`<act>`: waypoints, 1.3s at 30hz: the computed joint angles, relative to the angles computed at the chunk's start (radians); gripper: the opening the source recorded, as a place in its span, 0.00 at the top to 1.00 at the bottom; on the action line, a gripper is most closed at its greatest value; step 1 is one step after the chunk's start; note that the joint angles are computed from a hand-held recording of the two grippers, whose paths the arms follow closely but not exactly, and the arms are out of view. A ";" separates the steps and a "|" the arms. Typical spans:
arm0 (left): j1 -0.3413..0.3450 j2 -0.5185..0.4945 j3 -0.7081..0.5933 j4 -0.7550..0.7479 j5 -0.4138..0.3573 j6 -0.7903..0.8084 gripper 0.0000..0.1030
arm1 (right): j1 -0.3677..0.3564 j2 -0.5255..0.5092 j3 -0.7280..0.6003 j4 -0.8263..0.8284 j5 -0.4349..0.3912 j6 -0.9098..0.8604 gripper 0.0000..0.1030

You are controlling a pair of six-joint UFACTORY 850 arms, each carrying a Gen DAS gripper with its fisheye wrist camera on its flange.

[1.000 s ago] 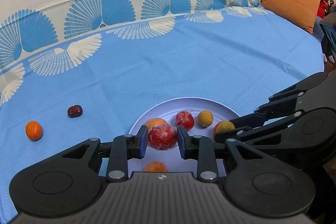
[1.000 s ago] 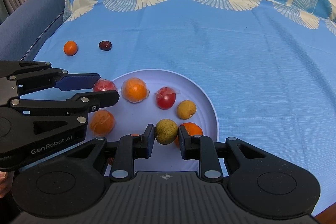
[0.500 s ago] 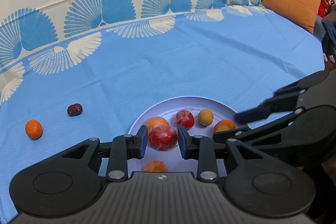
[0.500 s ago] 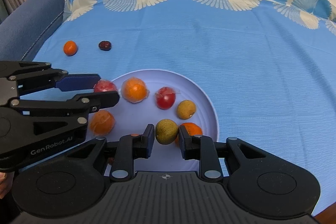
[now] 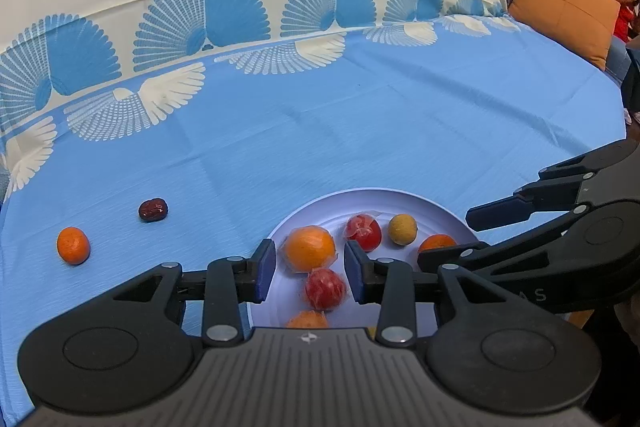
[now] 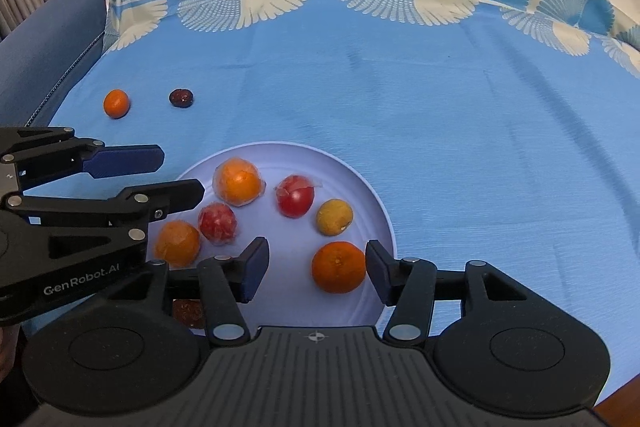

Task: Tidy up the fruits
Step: 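Open the right gripper over the plate while the left gripper releases the wrapped red fruit, then move both grippers back toward the loose mandarin and date on the sheet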

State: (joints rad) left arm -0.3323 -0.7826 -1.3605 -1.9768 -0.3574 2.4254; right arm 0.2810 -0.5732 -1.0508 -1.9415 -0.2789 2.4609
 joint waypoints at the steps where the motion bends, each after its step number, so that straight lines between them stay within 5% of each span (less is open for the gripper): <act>1: 0.000 0.000 0.000 -0.003 0.000 0.002 0.59 | 0.000 0.000 0.000 0.000 0.000 -0.001 0.46; 19: -0.001 0.000 0.001 -0.007 0.003 0.004 0.59 | -0.003 0.005 0.004 -0.003 -0.013 0.008 0.46; 31: 0.008 0.011 0.006 -0.070 -0.011 0.023 0.60 | 0.011 0.035 0.045 -0.046 -0.189 0.137 0.46; 39: 0.008 0.010 0.002 -0.044 -0.014 0.007 0.62 | 0.010 0.040 0.054 -0.069 -0.222 0.185 0.53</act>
